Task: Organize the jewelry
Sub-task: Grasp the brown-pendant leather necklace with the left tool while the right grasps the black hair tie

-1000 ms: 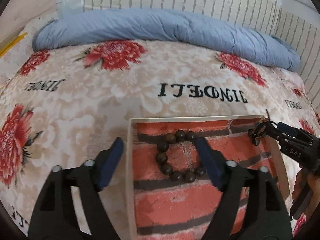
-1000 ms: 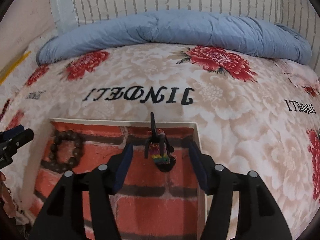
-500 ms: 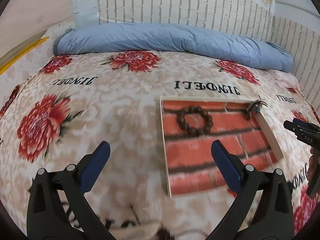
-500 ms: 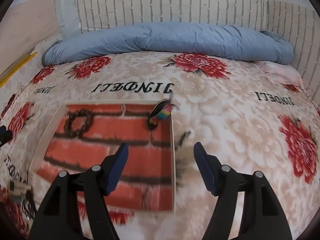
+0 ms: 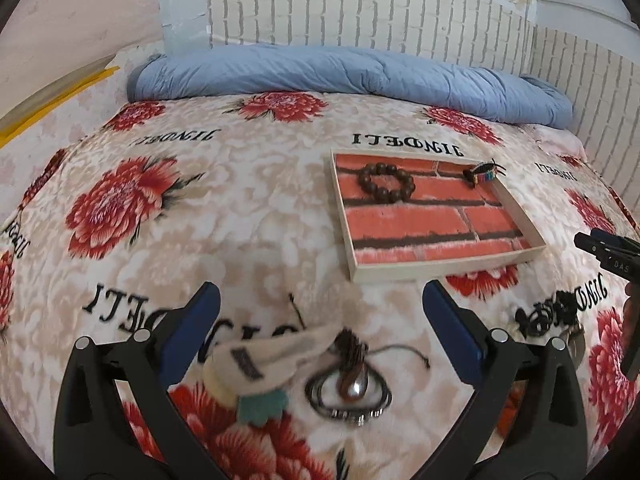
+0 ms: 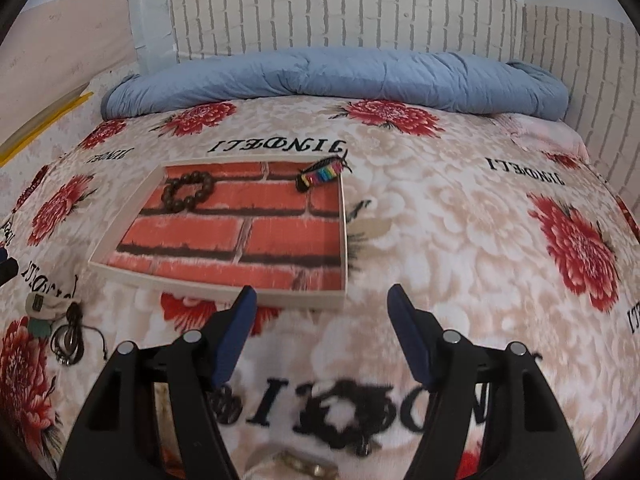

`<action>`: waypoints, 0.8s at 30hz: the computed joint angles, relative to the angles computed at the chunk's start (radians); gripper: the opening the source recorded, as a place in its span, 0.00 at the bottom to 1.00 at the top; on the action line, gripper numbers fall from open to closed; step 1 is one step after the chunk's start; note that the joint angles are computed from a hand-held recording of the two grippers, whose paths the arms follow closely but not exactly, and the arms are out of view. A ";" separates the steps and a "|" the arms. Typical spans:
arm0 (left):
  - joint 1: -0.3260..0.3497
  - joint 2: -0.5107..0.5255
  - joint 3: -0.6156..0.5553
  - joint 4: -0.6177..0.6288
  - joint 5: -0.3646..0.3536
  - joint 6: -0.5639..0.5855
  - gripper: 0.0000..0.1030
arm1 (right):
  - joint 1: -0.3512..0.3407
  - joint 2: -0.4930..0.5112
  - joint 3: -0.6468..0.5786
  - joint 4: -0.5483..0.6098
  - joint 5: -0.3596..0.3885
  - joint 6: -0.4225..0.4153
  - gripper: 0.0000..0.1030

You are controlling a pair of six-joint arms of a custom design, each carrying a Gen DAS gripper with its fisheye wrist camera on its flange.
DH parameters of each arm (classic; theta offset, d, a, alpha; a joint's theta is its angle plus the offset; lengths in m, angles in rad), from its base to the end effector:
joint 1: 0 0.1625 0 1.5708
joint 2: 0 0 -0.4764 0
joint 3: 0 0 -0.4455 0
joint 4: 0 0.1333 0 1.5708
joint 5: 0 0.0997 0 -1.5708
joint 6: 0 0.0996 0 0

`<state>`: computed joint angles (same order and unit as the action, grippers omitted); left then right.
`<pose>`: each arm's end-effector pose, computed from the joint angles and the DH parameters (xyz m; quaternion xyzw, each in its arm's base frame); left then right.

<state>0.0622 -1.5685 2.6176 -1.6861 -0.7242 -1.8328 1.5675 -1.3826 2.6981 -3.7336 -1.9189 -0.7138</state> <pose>-0.2160 -0.2218 0.1333 0.0511 0.8333 -0.4059 0.3718 0.0982 -0.3381 0.2122 0.2455 -0.8665 0.3237 0.2899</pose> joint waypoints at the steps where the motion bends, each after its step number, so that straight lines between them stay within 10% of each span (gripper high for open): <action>1: -0.009 0.000 0.004 0.001 -0.010 -0.011 0.95 | -0.010 -0.006 0.011 -0.003 0.005 -0.001 0.65; 24: -0.143 0.044 0.106 -0.100 -0.165 -0.118 0.95 | -0.269 0.086 0.147 -0.322 0.122 -0.146 0.65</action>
